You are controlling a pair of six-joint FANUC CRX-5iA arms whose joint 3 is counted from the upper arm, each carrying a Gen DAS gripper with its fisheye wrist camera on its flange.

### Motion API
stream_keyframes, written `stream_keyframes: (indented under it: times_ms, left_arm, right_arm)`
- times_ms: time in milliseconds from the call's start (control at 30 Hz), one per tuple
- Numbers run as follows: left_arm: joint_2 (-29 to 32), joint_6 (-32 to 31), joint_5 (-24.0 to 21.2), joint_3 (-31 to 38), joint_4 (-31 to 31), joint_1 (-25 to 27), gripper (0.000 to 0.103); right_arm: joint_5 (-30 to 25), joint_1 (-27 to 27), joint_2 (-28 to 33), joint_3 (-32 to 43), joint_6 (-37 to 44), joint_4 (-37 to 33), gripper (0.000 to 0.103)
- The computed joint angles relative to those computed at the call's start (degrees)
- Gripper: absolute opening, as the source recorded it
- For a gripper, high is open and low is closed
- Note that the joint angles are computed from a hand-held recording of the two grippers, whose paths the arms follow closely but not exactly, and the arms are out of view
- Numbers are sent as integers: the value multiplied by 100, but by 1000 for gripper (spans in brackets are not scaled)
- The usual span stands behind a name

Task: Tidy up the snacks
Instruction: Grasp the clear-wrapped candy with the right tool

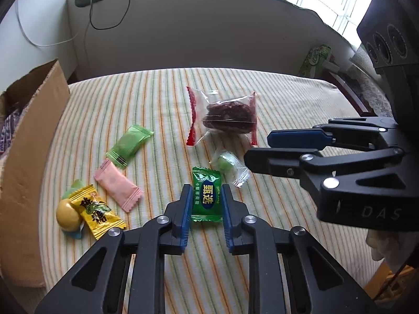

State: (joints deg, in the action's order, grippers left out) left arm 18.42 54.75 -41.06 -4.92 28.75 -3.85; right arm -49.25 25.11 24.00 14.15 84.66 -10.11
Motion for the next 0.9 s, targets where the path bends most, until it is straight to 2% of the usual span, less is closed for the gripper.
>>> stream_keyframes:
  times_ms: [133,233,400,533,600,667,767,833,867,900]
  left_arm:
    - [-85,-15,57,-96,-36,83,18]
    - [-125,-20,86,-164,14,153,18]
    - [-117,17,88,-186,81,212,17]
    - [-129,28,78,-199,173,283,10]
    - [-128,63,63,-185,169,301,10]
    - [-121,-8,22,-202,275,324,10]
    - [-142,-387,-24,-294,614,322,10]
    - [-118,-414,-150,-295,786,336,11]
    - [-106,-299,-142,-243,656,311,12]
    - [-86,-223,-146,-184,523,302,19]
  right_arm:
    - [-39,68,121,115,33,19,38]
    - [-116,113,216,205,56,39,30]
    - [-160,194,364,304,-32,191,30]
    - [-119,306,466,337,-159,494,29]
    - [-81,394,490,299,-289,768,22]
    - [-62,435,489,268,-344,890,20]
    - [-95,425,500,298,-343,853,20]
    - [-96,413,492,296,-365,833,20]
    - [-88,411,479,276,-386,832,20]
    - [-84,408,471,266,-401,831,20]
